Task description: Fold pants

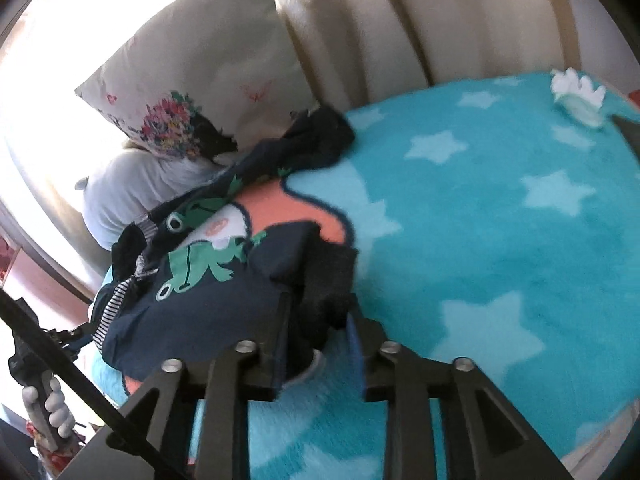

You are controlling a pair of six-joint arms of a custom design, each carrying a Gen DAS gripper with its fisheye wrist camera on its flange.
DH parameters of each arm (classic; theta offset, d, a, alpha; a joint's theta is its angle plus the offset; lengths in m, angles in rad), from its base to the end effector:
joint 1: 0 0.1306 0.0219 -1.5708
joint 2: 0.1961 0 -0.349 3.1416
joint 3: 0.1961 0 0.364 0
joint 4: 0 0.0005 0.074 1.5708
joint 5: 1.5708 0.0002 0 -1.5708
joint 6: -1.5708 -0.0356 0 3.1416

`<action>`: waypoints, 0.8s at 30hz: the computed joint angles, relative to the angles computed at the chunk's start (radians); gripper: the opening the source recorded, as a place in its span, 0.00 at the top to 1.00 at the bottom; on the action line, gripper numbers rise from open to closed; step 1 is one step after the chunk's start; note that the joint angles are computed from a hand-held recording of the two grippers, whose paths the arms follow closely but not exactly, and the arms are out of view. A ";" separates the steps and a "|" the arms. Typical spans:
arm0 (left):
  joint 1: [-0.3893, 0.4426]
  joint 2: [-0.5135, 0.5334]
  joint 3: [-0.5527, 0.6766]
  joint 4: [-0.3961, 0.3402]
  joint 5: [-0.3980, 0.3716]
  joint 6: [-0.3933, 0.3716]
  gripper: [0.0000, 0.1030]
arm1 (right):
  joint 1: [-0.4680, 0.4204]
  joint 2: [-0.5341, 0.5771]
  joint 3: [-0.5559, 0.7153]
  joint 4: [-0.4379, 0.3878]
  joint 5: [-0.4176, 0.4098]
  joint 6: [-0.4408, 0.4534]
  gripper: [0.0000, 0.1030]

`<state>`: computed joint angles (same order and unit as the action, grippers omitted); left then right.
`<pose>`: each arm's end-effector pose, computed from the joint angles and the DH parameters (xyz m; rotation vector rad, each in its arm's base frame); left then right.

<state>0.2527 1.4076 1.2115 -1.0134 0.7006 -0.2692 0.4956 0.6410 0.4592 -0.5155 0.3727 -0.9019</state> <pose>0.4183 0.0838 0.3137 0.1886 2.5141 -0.7695 0.2072 0.0967 0.2550 0.6409 2.1402 0.3470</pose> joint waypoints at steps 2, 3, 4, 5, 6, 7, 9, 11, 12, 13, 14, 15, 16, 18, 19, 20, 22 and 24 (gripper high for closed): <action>0.028 -0.017 -0.002 0.024 0.009 -0.011 0.59 | 0.013 -0.037 0.018 -0.060 0.061 0.015 0.56; 0.036 -0.021 -0.003 0.031 0.011 -0.015 0.58 | 0.012 -0.048 0.024 -0.075 0.073 0.024 0.51; 0.041 -0.024 -0.002 0.038 0.017 -0.014 0.56 | 0.004 -0.056 0.033 -0.085 0.077 0.041 0.49; 0.042 -0.025 -0.001 0.048 0.021 -0.010 0.53 | -0.008 -0.052 0.046 -0.091 0.074 0.059 0.49; 0.036 -0.028 0.000 0.058 0.020 -0.006 0.52 | -0.024 -0.036 0.064 -0.093 0.065 0.077 0.49; 0.029 -0.028 0.003 0.063 0.016 -0.009 0.50 | -0.035 -0.020 0.078 -0.091 0.056 0.091 0.49; 0.001 -0.023 0.018 0.069 0.000 -0.015 0.50 | -0.076 0.032 0.120 -0.080 0.023 0.150 0.45; -0.036 -0.005 0.047 0.070 -0.010 -0.018 0.49 | -0.123 0.092 0.163 -0.066 -0.005 0.212 0.42; -0.051 -0.003 0.051 0.076 -0.017 -0.018 0.49 | -0.150 0.126 0.185 -0.055 -0.021 0.236 0.42; -0.075 0.012 0.072 0.083 -0.033 -0.010 0.48 | -0.176 0.156 0.202 -0.044 -0.042 0.255 0.42; -0.097 0.030 0.096 0.087 -0.045 0.000 0.48 | -0.212 0.198 0.226 -0.029 -0.076 0.279 0.42; -0.113 0.044 0.114 0.088 -0.050 0.009 0.48 | -0.246 0.241 0.252 -0.018 -0.106 0.305 0.42; -0.133 0.071 0.147 0.083 -0.056 0.020 0.48 | -0.280 0.294 0.285 -0.006 -0.132 0.337 0.42; -0.167 0.112 0.199 0.067 -0.087 0.047 0.48 | -0.318 0.374 0.340 -0.009 -0.158 0.380 0.42; -0.180 0.125 0.217 0.061 -0.097 0.055 0.48 | -0.340 0.419 0.371 -0.010 -0.178 0.398 0.40; -0.193 0.133 0.229 0.059 -0.103 0.059 0.48 | -0.365 0.475 0.412 -0.019 -0.210 0.424 0.38; -0.214 0.138 0.237 0.054 -0.100 0.063 0.48 | -0.388 0.566 0.479 -0.052 -0.234 0.458 0.36; -0.226 0.143 0.236 0.043 -0.083 0.070 0.48 | -0.418 0.659 0.536 -0.069 -0.280 0.471 0.36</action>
<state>0.0268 1.5507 1.4471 -0.9703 0.6172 -0.1994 0.0774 1.2996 0.9953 -0.5849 0.0922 -0.4310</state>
